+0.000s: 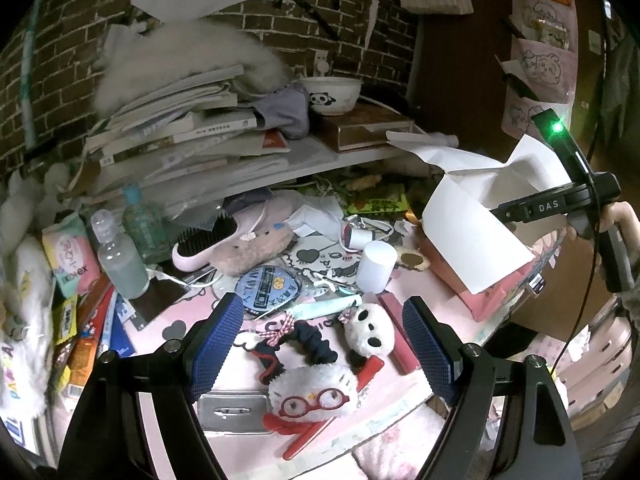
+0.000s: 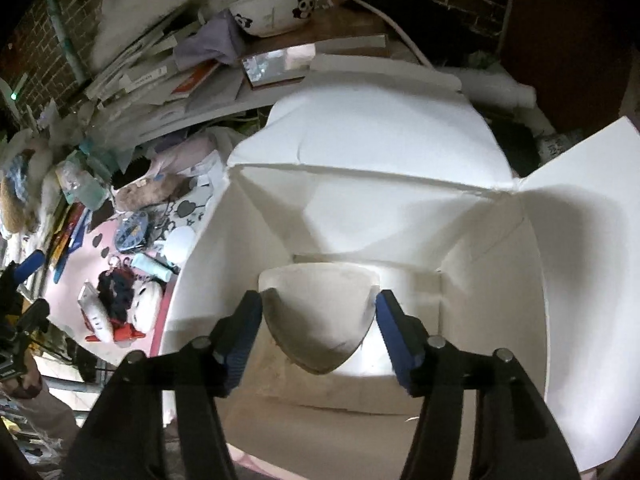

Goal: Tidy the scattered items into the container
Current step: 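Lift the foam piece with the right gripper and drop it into the white box, then grasp the white plush with red glasses using the left gripper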

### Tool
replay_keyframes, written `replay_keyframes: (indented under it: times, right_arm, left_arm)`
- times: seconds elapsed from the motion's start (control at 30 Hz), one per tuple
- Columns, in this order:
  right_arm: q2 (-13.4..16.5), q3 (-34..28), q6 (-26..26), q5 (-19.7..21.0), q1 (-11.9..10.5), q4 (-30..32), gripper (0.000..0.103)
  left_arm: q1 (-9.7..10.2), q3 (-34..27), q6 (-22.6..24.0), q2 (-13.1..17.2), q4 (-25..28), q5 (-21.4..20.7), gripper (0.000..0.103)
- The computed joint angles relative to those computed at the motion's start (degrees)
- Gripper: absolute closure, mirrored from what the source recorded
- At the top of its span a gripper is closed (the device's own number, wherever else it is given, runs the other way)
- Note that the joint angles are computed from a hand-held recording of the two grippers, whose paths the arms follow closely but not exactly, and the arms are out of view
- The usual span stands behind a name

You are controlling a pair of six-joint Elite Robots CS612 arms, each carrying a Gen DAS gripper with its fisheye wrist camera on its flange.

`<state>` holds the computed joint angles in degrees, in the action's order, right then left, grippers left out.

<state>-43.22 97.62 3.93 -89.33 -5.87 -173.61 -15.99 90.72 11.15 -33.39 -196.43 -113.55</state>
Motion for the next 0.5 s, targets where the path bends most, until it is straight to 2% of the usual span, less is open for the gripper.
replay_keyframes:
  times: [0.1, 0.17, 0.23, 0.33, 0.4, 0.5]
  right_arm:
    - [-0.1, 0.4, 0.3, -1.3, 0.2, -1.6, 0.034]
    - [0.0, 0.8, 0.2, -3.0, 0.5, -4.2, 0.017]
    - [0.0, 1.3, -0.3, -3.7, 0.7, -7.1, 0.015]
    - [0.1, 2.9, -1.7, -3.6, 1.3, -14.8, 0.015]
    - [0.4, 4.2, -3.8, -2.1, 2.0, -21.7, 0.015]
    - [1.5, 5.4, -6.4, 2.3, 3.1, -30.7, 0.008]
  left_arm:
    - [-0.06, 0.0, 0.0, 0.0, -0.1, 0.7, 0.024]
    - [-0.02, 0.0, -0.1, 0.1, -0.2, 1.4, 0.024]
    - [0.17, -0.1, -0.3, 0.3, -0.6, 1.8, 0.024]
    - [0.75, -0.4, -1.1, 0.8, -0.5, 1.9, 0.024]
    - [1.15, -0.7, -1.9, 1.2, -0.4, 2.3, 0.024]
    - [1.56, -0.9, -2.5, 1.9, 0.2, 3.3, 0.024]
